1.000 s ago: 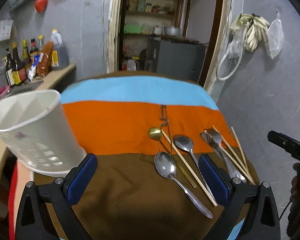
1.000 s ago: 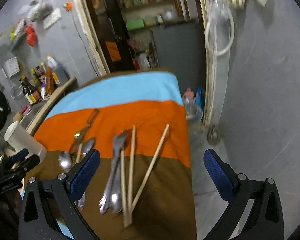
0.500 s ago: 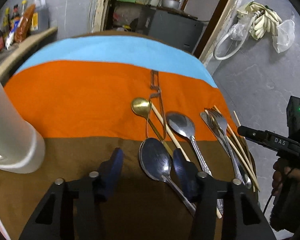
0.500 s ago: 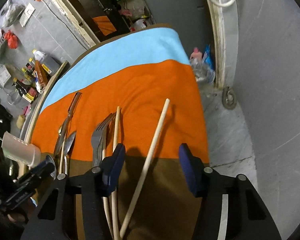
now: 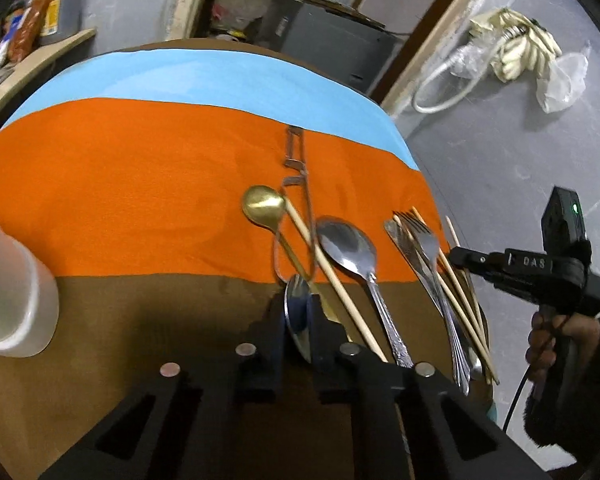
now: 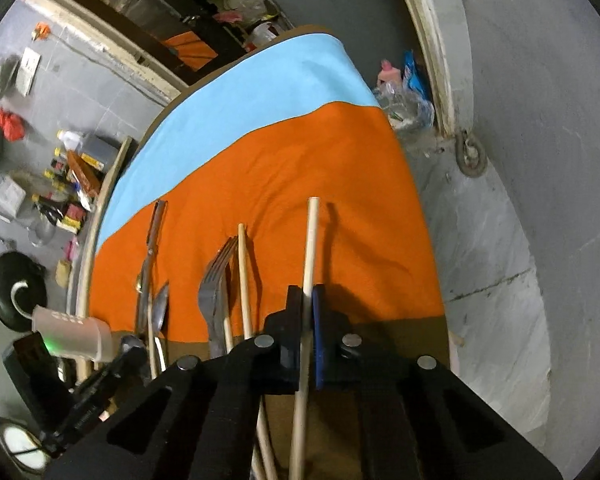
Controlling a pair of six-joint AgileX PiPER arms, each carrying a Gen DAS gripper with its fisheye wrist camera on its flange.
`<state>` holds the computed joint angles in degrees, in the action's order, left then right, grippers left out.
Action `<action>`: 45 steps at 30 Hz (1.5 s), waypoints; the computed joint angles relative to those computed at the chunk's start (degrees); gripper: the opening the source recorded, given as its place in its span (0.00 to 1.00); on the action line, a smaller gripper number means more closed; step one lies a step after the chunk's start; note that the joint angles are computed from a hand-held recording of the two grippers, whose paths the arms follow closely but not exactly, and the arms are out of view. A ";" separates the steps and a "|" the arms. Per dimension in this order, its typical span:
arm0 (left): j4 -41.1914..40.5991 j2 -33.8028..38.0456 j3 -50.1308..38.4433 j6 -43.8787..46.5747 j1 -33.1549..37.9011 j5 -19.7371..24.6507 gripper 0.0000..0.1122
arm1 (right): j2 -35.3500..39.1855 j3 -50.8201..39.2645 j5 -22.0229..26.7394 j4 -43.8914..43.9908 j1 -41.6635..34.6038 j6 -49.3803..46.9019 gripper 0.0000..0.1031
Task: Organize utensils
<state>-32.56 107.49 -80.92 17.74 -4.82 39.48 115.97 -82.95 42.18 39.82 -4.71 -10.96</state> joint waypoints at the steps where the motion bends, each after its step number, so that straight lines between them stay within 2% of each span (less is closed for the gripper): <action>1: 0.99 -0.01 -0.32 -0.68 -0.43 0.11 0.07 | -0.69 0.98 -0.16 1.11 -0.14 -0.58 0.04; 5: 1.31 -1.38 0.08 -1.23 -0.36 0.22 0.05 | -5.31 6.66 -4.05 2.98 0.68 -0.89 0.04; 7: 1.13 -2.95 0.88 -0.93 -0.20 0.04 0.04 | -9.75 11.70 -7.97 5.07 1.32 -1.92 0.04; 9: 0.62 -5.00 2.22 0.46 0.52 -0.33 0.04 | -13.98 14.58 -10.95 2.04 2.89 2.67 0.04; 14: 0.48 -12.11 6.32 4.19 1.95 -2.77 0.03 | -26.20 23.01 -24.13 -23.40 12.34 31.22 0.04; 16: -0.92 -15.23 7.37 7.29 3.49 -3.06 0.03 | -29.82 23.68 -26.11 -34.48 15.94 42.68 0.04; 20: -5.25 -19.59 6.48 12.98 8.96 -0.89 0.03 | -31.69 18.40 -25.44 -56.67 23.03 65.59 0.04; 23: -10.62 -21.45 3.71 19.55 15.97 3.16 0.03 | -29.26 10.96 -22.39 -73.74 30.11 82.75 0.04; 27: -14.28 -19.99 -3.53 24.52 25.37 8.98 0.03 | -21.54 -1.18 -15.13 -96.61 40.38 104.97 0.04; 30: -16.01 -17.70 -8.76 27.38 31.44 10.20 0.03 | -14.72 -10.73 -11.46 -105.50 45.41 111.44 0.04; 33: -17.27 -14.46 -14.07 28.66 35.89 9.23 0.03 | -6.86 -22.54 -8.21 -108.95 48.70 112.22 0.04; 37: -17.93 -9.20 -20.09 29.88 39.19 6.49 0.03 | 4.05 -39.02 -5.09 -107.80 50.77 108.92 0.04; 41: -21.35 -6.66 -19.05 35.60 39.91 2.45 0.03 | 11.80 -48.38 -3.30 -108.26 51.93 107.24 0.04; 45: -24.92 -5.39 -15.69 40.88 39.75 -1.05 0.03 | 15.83 -50.02 -4.50 -111.06 52.35 110.00 0.04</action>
<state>-57.47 102.10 -96.61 58.62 34.94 38.43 131.80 -132.96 37.68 -71.23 47.63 99.05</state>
